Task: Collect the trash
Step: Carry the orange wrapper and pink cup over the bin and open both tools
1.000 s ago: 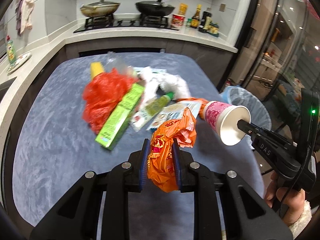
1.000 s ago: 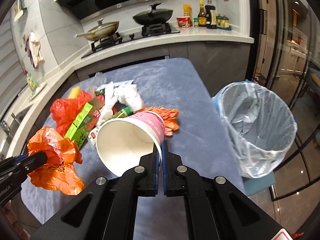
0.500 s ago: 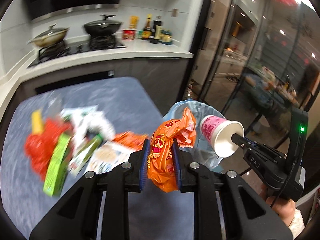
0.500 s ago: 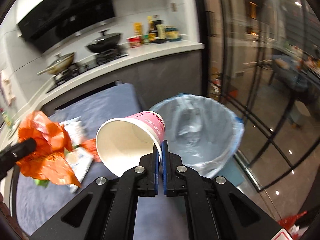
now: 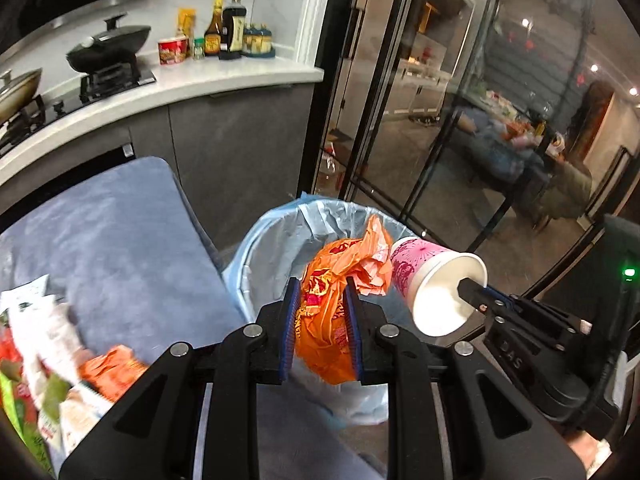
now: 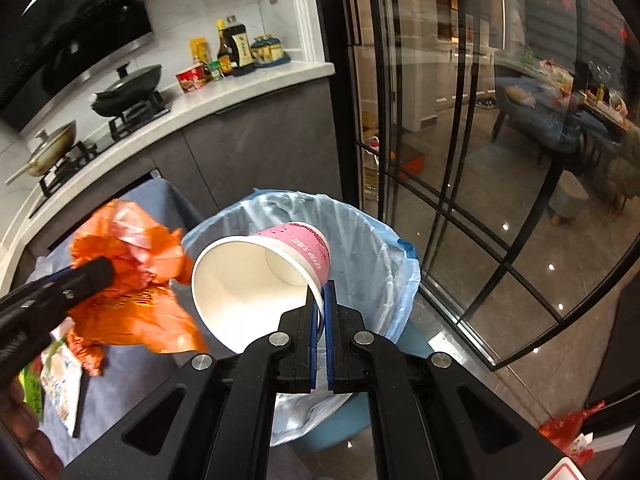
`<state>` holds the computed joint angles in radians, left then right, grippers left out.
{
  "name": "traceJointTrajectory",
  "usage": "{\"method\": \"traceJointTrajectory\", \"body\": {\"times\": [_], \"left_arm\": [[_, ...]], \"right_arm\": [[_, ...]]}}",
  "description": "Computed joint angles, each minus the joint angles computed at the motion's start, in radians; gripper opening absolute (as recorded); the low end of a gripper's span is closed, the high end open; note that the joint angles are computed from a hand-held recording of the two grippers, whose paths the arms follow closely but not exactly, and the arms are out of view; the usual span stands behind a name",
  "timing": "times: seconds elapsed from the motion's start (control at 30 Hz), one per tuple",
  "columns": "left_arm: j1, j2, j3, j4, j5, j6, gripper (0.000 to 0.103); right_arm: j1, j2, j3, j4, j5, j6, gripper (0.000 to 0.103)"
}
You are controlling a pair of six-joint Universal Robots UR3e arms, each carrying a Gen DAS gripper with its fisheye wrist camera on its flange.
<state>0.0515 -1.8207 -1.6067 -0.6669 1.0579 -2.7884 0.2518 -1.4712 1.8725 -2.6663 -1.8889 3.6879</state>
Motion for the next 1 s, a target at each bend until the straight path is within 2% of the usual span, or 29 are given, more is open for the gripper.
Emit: {"method": "traceJointTrajectory", "body": {"times": [0.2, 0.33, 0.4, 0.43, 0.47, 0.53, 0.67, 0.7, 0.77, 1.0], "left_arm": [[-0.045, -0.133, 0.104, -0.005, 0.036, -0.044, 0.021], [-0.059, -0.179, 0.133, -0.013, 0.044, -0.047, 0.024], [-0.073, -0.200, 0.149, -0.014, 0.074, -0.047, 0.036], [-0.077, -0.202, 0.143, 0.001, 0.084, -0.051, 0.050], [-0.078, -0.196, 0.123, 0.030, 0.098, -0.056, 0.059], [-0.069, -0.163, 0.076, 0.066, 0.101, -0.055, 0.061], [-0.027, -0.090, 0.007, 0.058, 0.088, -0.050, 0.064], [-0.019, -0.078, -0.005, 0.062, 0.088, -0.052, 0.064], [0.022, -0.014, -0.065, 0.067, 0.081, -0.053, 0.071], [0.195, 0.208, -0.265, 0.034, 0.081, 0.007, 0.074]], "right_arm": [[-0.053, 0.054, 0.006, -0.028, 0.040, -0.016, 0.003], [-0.070, 0.088, 0.001, -0.047, 0.050, -0.012, 0.009], [-0.071, 0.102, -0.016, -0.038, 0.051, -0.015, 0.014], [-0.071, 0.106, -0.023, -0.033, 0.052, -0.012, 0.020], [-0.068, 0.104, -0.023, -0.038, 0.050, -0.008, 0.029], [-0.054, 0.102, -0.028, -0.043, 0.029, -0.003, 0.036], [-0.008, 0.086, -0.056, -0.033, -0.015, 0.001, 0.044], [0.005, 0.082, -0.062, -0.033, -0.020, 0.003, 0.044], [0.033, 0.077, -0.088, -0.017, -0.030, 0.006, 0.045], [0.150, 0.103, -0.192, 0.027, -0.039, 0.025, 0.050]]}}
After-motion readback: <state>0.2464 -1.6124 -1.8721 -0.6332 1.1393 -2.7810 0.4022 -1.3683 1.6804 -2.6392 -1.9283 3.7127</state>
